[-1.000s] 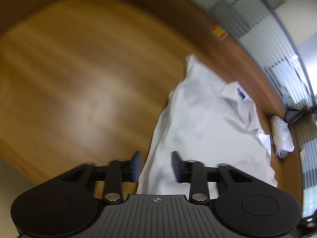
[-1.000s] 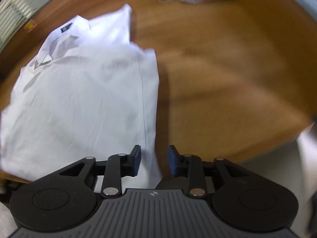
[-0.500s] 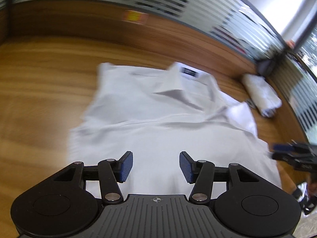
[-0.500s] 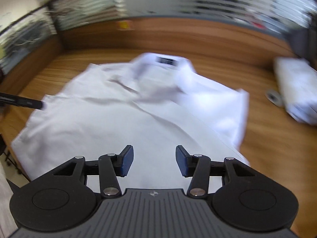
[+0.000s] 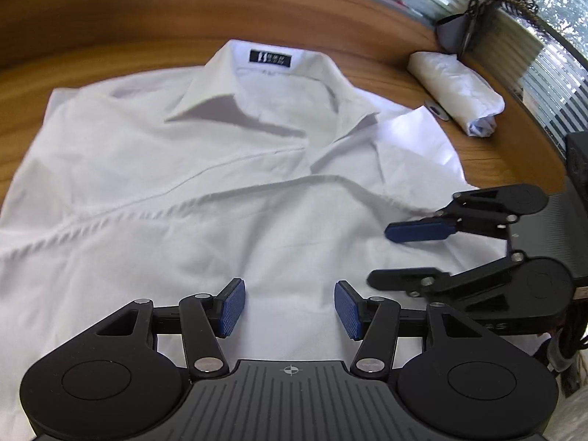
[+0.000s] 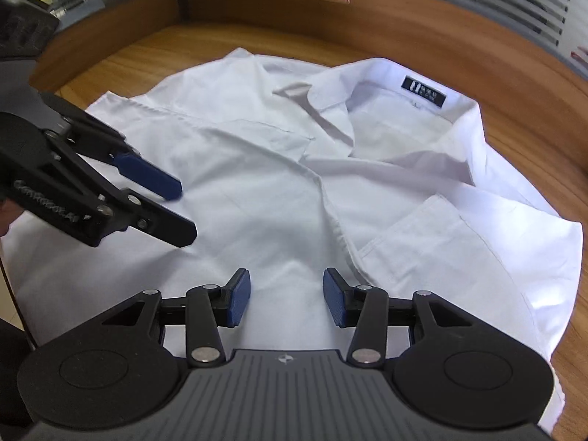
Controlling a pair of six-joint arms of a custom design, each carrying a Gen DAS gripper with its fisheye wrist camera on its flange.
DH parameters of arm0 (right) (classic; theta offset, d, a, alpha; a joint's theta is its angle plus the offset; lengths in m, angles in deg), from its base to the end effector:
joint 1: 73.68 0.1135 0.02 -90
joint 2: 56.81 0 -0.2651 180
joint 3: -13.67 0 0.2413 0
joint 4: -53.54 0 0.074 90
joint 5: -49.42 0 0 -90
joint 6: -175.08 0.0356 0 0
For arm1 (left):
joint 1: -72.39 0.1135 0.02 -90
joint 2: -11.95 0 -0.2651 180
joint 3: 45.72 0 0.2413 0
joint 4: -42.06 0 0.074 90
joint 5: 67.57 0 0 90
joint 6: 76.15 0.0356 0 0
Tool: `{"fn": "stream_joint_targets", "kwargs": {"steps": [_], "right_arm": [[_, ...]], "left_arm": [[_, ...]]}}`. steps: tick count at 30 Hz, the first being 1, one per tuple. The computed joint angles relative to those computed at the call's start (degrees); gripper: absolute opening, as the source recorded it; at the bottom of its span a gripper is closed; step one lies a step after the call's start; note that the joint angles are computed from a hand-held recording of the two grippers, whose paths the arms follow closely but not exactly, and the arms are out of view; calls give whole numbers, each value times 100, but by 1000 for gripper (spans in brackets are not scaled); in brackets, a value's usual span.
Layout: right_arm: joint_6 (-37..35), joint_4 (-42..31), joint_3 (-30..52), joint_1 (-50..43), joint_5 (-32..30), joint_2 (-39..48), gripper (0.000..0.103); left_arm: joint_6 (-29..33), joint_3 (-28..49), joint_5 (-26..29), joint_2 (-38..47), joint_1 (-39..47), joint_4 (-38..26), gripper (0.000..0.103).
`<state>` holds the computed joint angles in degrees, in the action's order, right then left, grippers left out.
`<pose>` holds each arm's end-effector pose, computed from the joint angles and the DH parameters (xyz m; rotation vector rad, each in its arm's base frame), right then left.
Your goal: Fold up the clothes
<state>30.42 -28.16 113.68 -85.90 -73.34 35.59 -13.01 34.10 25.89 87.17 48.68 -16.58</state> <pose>0.2961 -0.0444 0.3104 -1.0276 2.3553 0.4321 0.2346 -0.1054 0.3005 -0.0454 2.5661 -0.4258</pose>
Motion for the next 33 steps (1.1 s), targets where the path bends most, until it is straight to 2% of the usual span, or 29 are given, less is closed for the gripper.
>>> {"fn": "stream_joint_targets", "kwargs": {"steps": [6,10,14,19,22,25,27,30,33], "right_arm": [[-29,-286,416,-324,-242,36,51],[-96,-331,380,-478,-51,307,56],[-15,-541,556,-545,-164,163,56],[-220,-1105,708,-977,-487,-212,56],[-456,-1133,208,-1262,-368,-579,56],[-427,-625,-689,-1348,12,-1040,57],[-374,-193,-1275,-1397,140,-1311,61],[-62,0,-1456,-1251,315,-1569,62],[477,-133,-1240,-1049,549,-1725,62]], "left_arm": [[-233,107,-79,-259,149,-142,58],[-188,-402,79,-416,476,179,57],[-54,87,-71,-316,454,-436,56],[242,209,-53,-949,803,-1017,60],[439,85,34,-1222,1216,-1383,62],[716,-217,173,-1341,1654,-1510,63],[895,-420,243,-1375,1868,-1444,63],[1281,-271,538,-1247,2140,-1532,63],[2029,121,873,-1160,2522,-1755,65]]}}
